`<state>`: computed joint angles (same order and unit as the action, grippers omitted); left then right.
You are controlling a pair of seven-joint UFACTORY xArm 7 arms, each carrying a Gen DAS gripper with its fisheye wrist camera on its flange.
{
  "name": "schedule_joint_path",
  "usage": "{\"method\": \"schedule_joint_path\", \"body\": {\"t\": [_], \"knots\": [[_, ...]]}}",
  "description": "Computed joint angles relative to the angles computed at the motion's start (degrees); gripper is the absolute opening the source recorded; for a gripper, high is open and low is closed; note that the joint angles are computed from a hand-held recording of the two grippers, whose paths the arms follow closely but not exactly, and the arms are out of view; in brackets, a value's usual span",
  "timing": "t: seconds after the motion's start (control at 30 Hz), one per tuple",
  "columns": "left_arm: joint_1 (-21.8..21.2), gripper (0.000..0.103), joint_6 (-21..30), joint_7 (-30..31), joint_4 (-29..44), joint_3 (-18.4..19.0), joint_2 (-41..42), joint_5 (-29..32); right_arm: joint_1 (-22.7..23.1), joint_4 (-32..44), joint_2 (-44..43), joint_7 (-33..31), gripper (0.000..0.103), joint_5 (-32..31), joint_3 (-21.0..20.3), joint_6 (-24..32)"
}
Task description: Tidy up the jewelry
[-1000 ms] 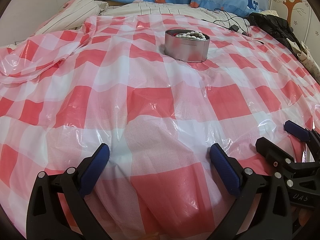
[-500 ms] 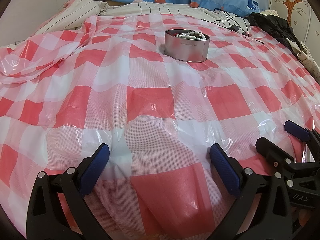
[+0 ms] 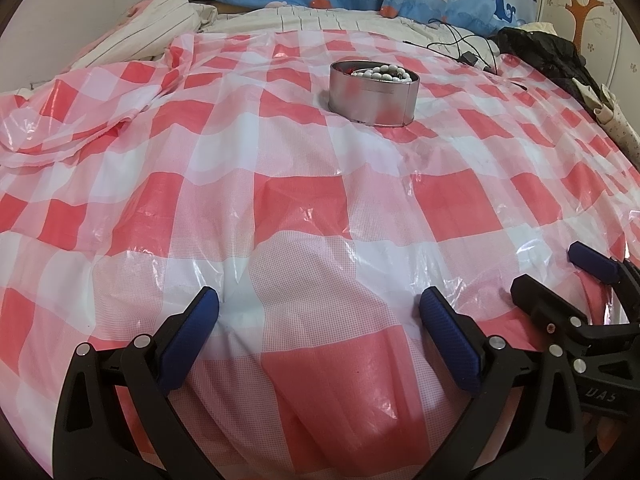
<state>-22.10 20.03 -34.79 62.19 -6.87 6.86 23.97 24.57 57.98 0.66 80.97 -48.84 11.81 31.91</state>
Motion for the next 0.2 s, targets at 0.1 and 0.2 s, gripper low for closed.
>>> {"method": "schedule_joint_path", "body": {"t": [0.1, 0.2], "knots": [[-0.2, 0.097, 0.4, -0.4, 0.0, 0.0, -0.1, 0.5, 0.0, 0.0, 0.0, 0.0, 0.096, 0.0, 0.0, 0.0], [-0.1, 0.097, 0.6, -0.5, 0.1, 0.0, -0.1, 0.7, 0.0, 0.0, 0.0, 0.0, 0.096, 0.0, 0.0, 0.0]]}}
